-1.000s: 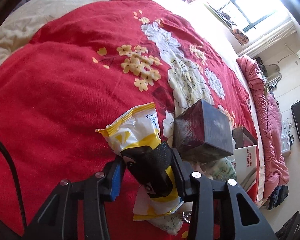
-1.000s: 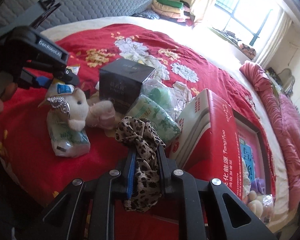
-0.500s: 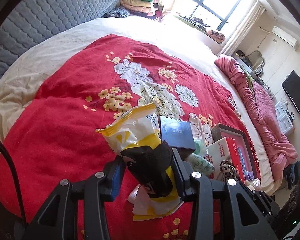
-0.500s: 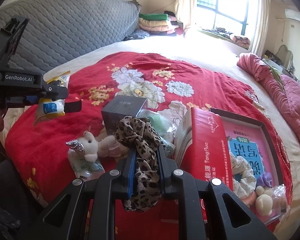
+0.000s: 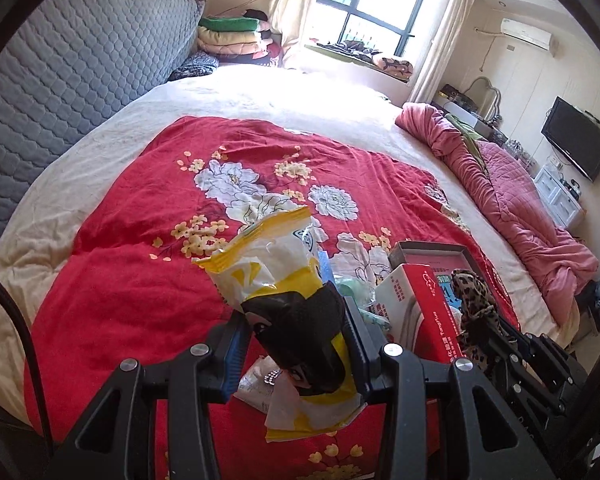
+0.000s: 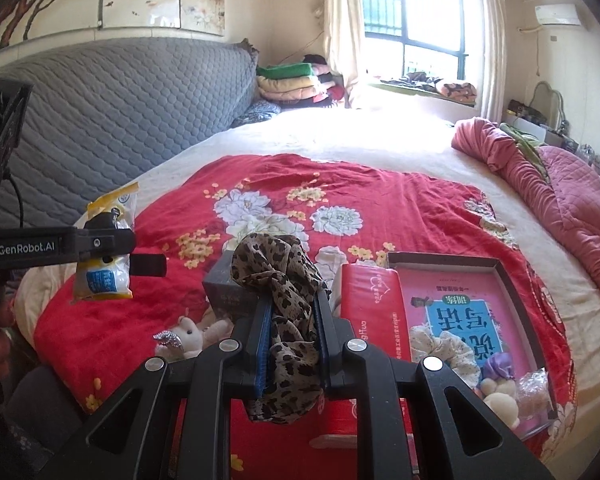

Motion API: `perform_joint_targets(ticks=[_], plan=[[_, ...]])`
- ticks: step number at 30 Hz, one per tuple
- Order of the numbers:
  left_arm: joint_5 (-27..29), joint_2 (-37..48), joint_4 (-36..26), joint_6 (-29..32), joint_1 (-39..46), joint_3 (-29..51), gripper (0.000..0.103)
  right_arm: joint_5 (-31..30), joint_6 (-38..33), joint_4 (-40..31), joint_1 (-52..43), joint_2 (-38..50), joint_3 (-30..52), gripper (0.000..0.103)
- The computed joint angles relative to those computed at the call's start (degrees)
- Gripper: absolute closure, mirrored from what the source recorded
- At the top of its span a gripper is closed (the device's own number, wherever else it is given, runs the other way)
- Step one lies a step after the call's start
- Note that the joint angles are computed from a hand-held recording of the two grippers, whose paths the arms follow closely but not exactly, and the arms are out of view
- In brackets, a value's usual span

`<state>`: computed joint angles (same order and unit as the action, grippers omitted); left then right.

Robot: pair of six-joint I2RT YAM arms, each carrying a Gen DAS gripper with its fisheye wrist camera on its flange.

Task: Organize soft objects
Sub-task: 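Carry the snack bag and leopard scrunchie with both tools over the pink tray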

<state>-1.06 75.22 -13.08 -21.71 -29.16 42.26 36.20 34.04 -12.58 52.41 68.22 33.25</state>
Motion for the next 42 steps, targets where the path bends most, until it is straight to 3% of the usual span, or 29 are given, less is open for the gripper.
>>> perform_joint_targets(ticks=[16, 33, 42], plan=[[-7.92, -3.61, -4.06, 0.03, -9.90, 2.77, 0.060, 8.85, 3.32, -14.13, 2.36, -16.08, 1.46, 0.083], [-10.47, 3.04, -5.48, -0.46, -20.55, 11.99, 0.060, 10.88, 2.33, -31.22, -7.90, -38.33, 2.09, 0.083], [-11.85, 10.55, -6.13, 0.30, -26.16, 19.74, 0.060, 6.01, -1.12, -34.65, -16.85, -46.23, 1.45, 0.083]])
